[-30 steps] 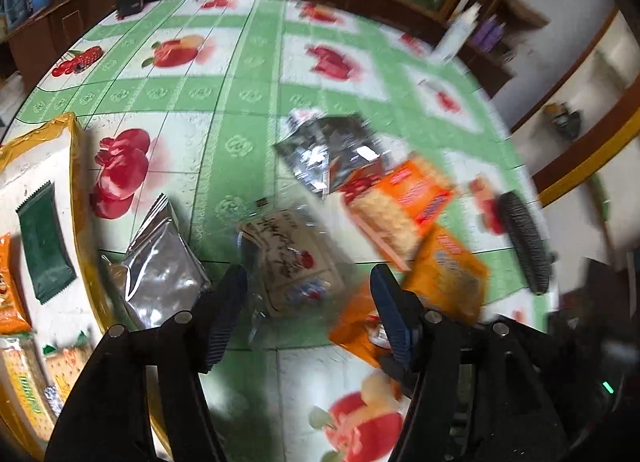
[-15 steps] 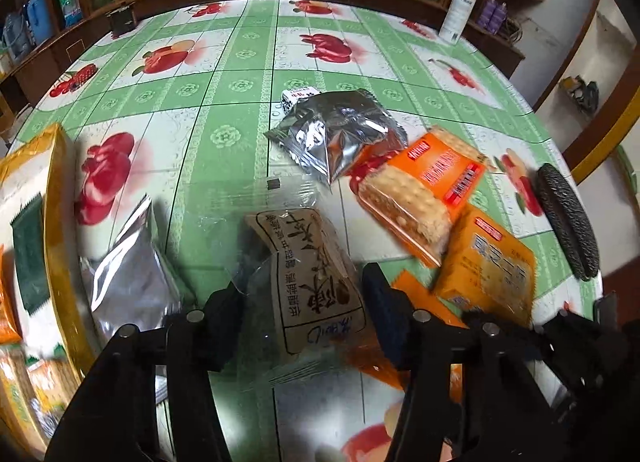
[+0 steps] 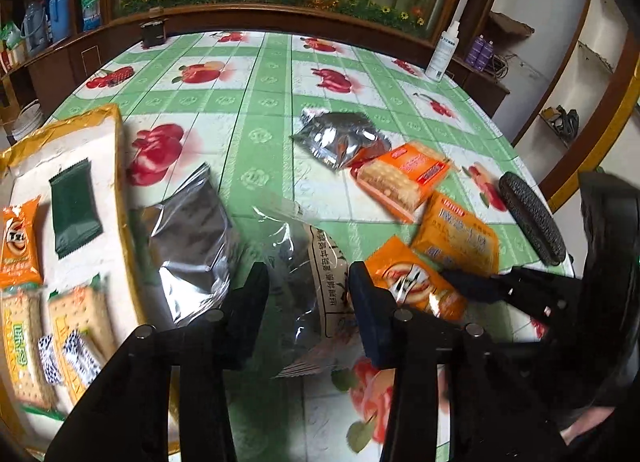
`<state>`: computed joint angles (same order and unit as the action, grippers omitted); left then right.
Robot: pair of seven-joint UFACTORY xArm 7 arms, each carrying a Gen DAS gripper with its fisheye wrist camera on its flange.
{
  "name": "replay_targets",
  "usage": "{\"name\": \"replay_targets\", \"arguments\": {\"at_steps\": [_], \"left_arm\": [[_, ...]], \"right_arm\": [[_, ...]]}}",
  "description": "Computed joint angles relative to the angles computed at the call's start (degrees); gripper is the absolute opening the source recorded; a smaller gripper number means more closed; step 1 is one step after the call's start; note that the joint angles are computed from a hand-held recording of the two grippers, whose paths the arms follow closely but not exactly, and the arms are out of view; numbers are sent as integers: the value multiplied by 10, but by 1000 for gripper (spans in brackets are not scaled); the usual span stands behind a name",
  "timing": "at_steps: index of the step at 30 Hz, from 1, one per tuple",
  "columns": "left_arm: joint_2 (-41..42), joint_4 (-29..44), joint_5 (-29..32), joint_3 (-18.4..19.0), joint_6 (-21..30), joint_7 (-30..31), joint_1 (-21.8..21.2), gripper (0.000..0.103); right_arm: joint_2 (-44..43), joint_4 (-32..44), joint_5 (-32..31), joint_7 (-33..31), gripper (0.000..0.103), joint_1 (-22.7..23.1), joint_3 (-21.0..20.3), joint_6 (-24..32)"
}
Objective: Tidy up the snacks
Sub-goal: 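Grasp the clear plastic bag with beige label with the left tool while the right tool holds the orange bag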
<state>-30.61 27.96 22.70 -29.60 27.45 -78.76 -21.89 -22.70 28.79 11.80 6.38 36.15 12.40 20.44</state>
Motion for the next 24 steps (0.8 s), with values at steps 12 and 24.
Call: {"name": "replay_targets", "arguments": {"at_steps": [12, 24], "left_arm": [[48, -2, -34, 32, -51, 41, -13, 54], [95, 54, 89, -16, 19, -36, 5, 47]], "right_arm": [[2, 1, 10, -2, 54, -4, 2, -1], [2, -3, -141, 75, 55, -42, 60, -9]]}}
